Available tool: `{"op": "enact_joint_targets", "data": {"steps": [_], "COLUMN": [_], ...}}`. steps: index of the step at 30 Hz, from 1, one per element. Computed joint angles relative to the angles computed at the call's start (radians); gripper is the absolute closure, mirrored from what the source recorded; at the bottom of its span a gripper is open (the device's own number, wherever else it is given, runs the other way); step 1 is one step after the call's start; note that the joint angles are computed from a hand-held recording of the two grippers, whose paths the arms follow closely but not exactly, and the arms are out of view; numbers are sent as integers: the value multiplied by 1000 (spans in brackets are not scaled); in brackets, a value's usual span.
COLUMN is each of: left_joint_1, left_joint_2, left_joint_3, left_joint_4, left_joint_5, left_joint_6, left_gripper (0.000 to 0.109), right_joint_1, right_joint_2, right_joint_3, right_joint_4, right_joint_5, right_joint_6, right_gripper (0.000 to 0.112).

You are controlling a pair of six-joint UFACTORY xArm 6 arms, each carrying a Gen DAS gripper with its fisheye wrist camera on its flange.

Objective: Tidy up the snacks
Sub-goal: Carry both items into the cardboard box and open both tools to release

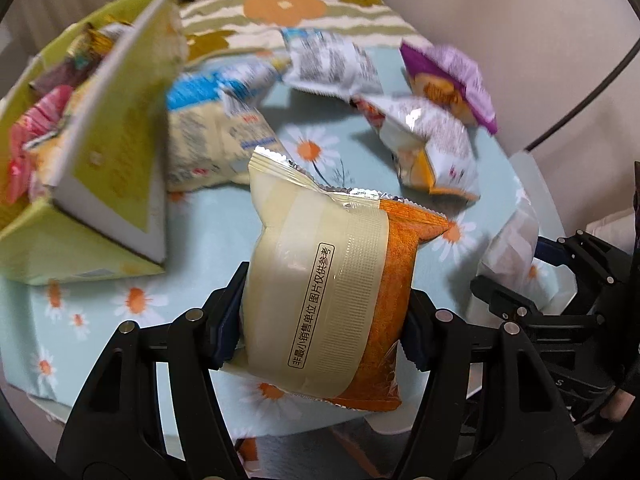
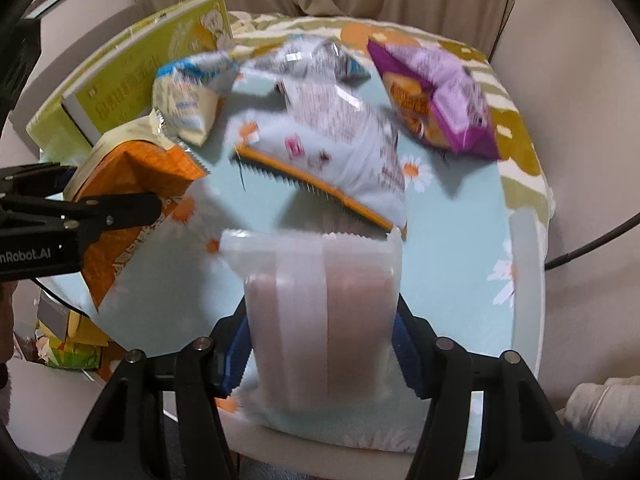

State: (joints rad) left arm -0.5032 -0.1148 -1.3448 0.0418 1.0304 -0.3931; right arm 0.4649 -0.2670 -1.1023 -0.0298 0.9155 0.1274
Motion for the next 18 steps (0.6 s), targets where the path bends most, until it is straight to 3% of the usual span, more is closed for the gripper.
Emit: {"op": "enact_joint_targets", "data": {"steps": [10, 18], "left_joint_1": [23, 125], "left_joint_2": [-84, -144], "left_joint_3": [-80, -125], "left_joint_4": [76, 109], "left_joint_5": [49, 71], "left_joint_6": [-80, -68], "left_gripper": [47, 47], "right_joint_1": [40, 101], "right_joint_2": [35, 135], "right_joint_3": [-165, -366], "right_joint_4": [-20, -35], "right_joint_5": [28, 39], "right_joint_6": [18, 34], "right_gripper": [55, 55]}}
